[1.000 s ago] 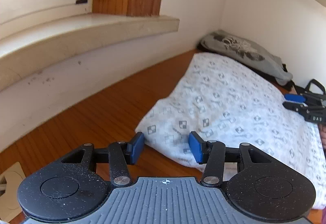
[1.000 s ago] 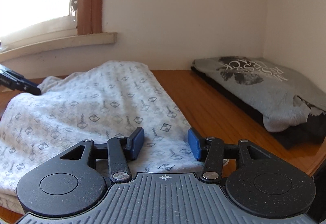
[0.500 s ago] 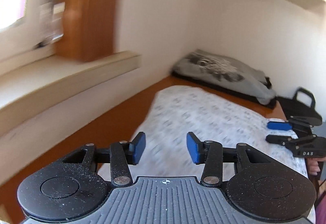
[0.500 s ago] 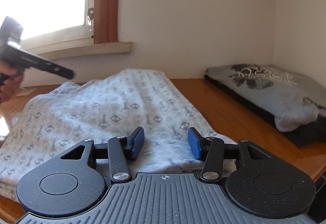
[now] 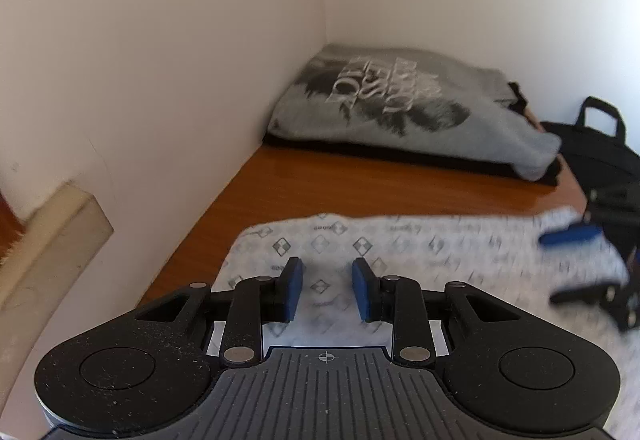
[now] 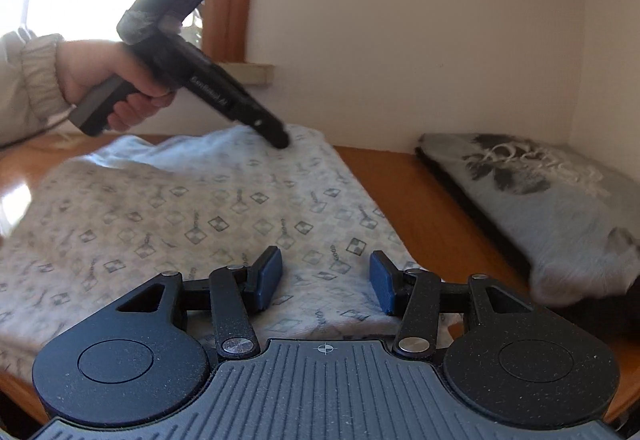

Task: Fold clothes

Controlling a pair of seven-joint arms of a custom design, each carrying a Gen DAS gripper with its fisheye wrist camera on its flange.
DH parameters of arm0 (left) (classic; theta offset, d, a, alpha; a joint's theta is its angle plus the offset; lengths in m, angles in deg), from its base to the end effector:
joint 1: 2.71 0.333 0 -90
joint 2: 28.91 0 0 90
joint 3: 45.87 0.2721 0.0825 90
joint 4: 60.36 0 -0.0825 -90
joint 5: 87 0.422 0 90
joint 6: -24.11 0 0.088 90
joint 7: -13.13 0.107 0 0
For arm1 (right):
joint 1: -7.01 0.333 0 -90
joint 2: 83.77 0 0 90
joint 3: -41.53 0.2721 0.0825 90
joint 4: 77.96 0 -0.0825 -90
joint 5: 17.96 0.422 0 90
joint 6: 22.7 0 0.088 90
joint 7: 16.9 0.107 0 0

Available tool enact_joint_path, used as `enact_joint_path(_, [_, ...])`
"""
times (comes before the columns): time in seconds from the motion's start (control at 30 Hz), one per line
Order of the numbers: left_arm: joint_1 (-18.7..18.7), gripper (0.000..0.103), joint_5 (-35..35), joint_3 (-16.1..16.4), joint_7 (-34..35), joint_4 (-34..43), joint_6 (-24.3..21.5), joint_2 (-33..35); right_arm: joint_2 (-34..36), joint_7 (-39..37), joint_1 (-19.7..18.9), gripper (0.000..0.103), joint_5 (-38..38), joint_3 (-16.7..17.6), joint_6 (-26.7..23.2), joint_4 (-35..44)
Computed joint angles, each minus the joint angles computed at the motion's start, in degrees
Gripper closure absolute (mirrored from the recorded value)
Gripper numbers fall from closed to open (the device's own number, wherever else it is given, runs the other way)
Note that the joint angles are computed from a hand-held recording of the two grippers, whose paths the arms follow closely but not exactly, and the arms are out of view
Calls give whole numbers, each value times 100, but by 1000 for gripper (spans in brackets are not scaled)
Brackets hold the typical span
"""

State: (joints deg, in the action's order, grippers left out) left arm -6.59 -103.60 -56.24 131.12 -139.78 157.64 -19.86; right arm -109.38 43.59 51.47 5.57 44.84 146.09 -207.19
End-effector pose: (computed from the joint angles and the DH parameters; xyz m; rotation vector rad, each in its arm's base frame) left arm 0.6615 -0.1616 0.6716 -1.1747 2.2548 -0.9753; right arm 0.3651 0.3698 0.6247 -1.9440 0.5639 -0.4955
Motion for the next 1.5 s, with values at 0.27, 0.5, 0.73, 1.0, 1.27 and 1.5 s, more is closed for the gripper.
enact_joint_path(0.27, [155,66,-376,-12,142,-215,389,58,187,2231,-1660,54,-1946,1292,-206,428])
enact_joint_path(0.5, [200,56,-1358,296,1056,-2174,895,-1676,-911,2986,-1163,54,-2220,1198,-357,-368])
enact_joint_path(0.73, [-131,52,-1550,980,1555,-4086,1071,-3477,-1386,3072,-770,54,-2519,1428,-1340,-324])
enact_joint_path(1.0, [-626,44,-934,1267,2240,-5455,1364,-4913,-1511,2687,-444,53,-2731,1622,-2521,28])
enact_joint_path(1.27, [-735,44,-4,1069,2583,-5773,1531,-5084,-1571,2326,-438,54,-2924,1681,-3104,92])
enact_joint_path(1.5, [-771,78,472,1029,2787,-5779,1837,-4899,-1540,2002,-616,84,-3385,1901,-3390,197])
